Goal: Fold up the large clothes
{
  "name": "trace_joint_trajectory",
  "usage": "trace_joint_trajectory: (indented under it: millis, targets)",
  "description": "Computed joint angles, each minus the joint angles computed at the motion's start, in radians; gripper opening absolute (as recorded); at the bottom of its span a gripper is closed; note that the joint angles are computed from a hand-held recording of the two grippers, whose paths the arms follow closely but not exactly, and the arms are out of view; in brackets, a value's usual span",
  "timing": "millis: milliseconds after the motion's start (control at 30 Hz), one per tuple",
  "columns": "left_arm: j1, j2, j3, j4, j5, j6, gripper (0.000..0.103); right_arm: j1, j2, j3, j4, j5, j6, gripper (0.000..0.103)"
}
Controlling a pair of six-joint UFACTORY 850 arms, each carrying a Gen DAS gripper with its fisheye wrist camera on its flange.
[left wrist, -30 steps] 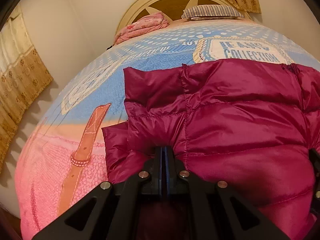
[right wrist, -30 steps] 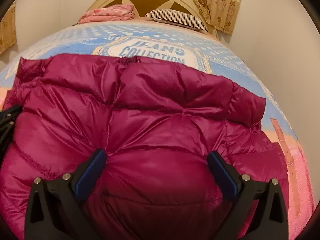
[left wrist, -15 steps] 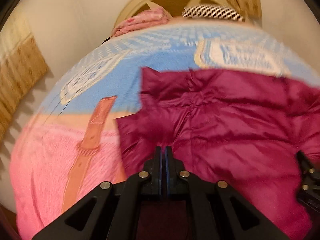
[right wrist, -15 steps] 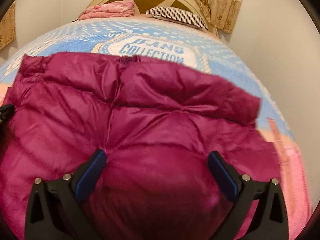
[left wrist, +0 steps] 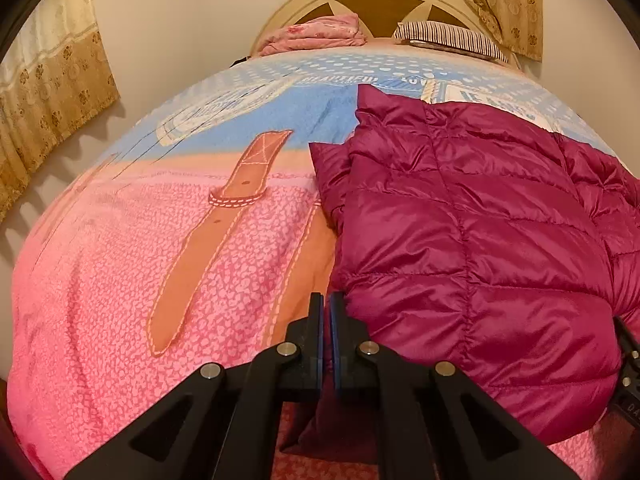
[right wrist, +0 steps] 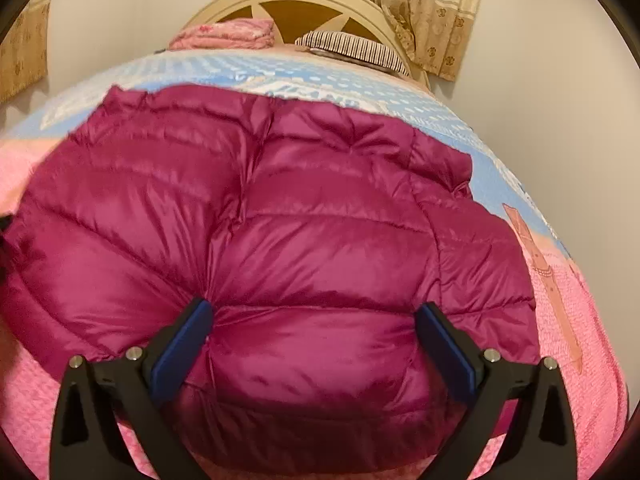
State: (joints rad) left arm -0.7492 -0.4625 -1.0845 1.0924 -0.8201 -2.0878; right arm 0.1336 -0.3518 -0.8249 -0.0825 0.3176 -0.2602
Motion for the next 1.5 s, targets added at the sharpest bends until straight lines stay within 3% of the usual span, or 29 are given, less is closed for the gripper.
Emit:
trace_joint_trajectory:
  millis: [200, 367, 467, 633, 733, 800, 867, 933, 1133, 1300, 1333, 1367, 1400, 1467, 1500]
  targets:
    - [-0.015, 0.067, 0.059, 0.032, 0.023, -0.098, 0.003, 0.008, 0.001, 0.011, 0.066, 0.008, -0.073, 0.103]
    - [-0.042, 0.155, 0.14, 0.163, 0.049, -0.292, 0.003, 0.017, -0.001, 0.015, 0.118, 0.028, -0.126, 0.103]
    - [-0.026, 0.157, 0.148, 0.195, 0.117, -0.323, 0.005, 0.014, 0.001, 0.017, 0.091, 0.025, -0.094, 0.103]
    - [-0.009, 0.11, 0.116, 0.172, 0.168, -0.302, 0.005, 0.007, -0.001, 0.013, 0.051, 0.023, -0.054, 0.103]
    - [-0.032, 0.142, 0.148, 0.3, 0.142, -0.427, 0.006, 0.008, 0.001, 0.016, 0.052, 0.027, -0.054, 0.103]
    - [-0.042, 0.141, 0.137, 0.31, 0.121, -0.406, 0.015, 0.007, 0.0, 0.015, 0.044, 0.024, -0.044, 0.103]
    - [-0.041, 0.135, 0.131, 0.311, 0.13, -0.388, 0.069, 0.006, 0.0, 0.015, 0.037, 0.024, -0.037, 0.103]
    - [-0.042, 0.126, 0.133, 0.299, 0.108, -0.409, 0.084, 0.006, 0.0, 0.015, 0.03, 0.024, -0.028, 0.103]
    - [0.005, 0.092, 0.146, 0.302, 0.233, -0.428, 0.084, 0.003, -0.001, 0.013, 0.012, 0.022, -0.008, 0.103]
    - [0.005, 0.08, 0.146, 0.341, 0.234, -0.437, 0.084, 0.004, -0.001, 0.013, 0.018, 0.021, -0.013, 0.103]
    - [0.005, 0.085, 0.152, 0.372, 0.24, -0.46, 0.073, 0.004, 0.0, 0.014, 0.029, 0.024, -0.026, 0.103]
    - [0.004, 0.09, 0.157, 0.413, 0.253, -0.48, 0.052, 0.006, 0.0, 0.016, 0.044, 0.027, -0.043, 0.103]
    - [0.003, 0.091, 0.152, 0.411, 0.261, -0.461, 0.045, 0.005, 0.0, 0.014, 0.041, 0.026, -0.04, 0.103]
    - [-0.012, 0.089, 0.141, 0.394, 0.231, -0.409, 0.018, 0.006, -0.001, 0.015, 0.062, 0.029, -0.064, 0.103]
    - [-0.018, 0.089, 0.137, 0.39, 0.219, -0.389, 0.014, 0.011, -0.001, 0.016, 0.086, 0.032, -0.087, 0.103]
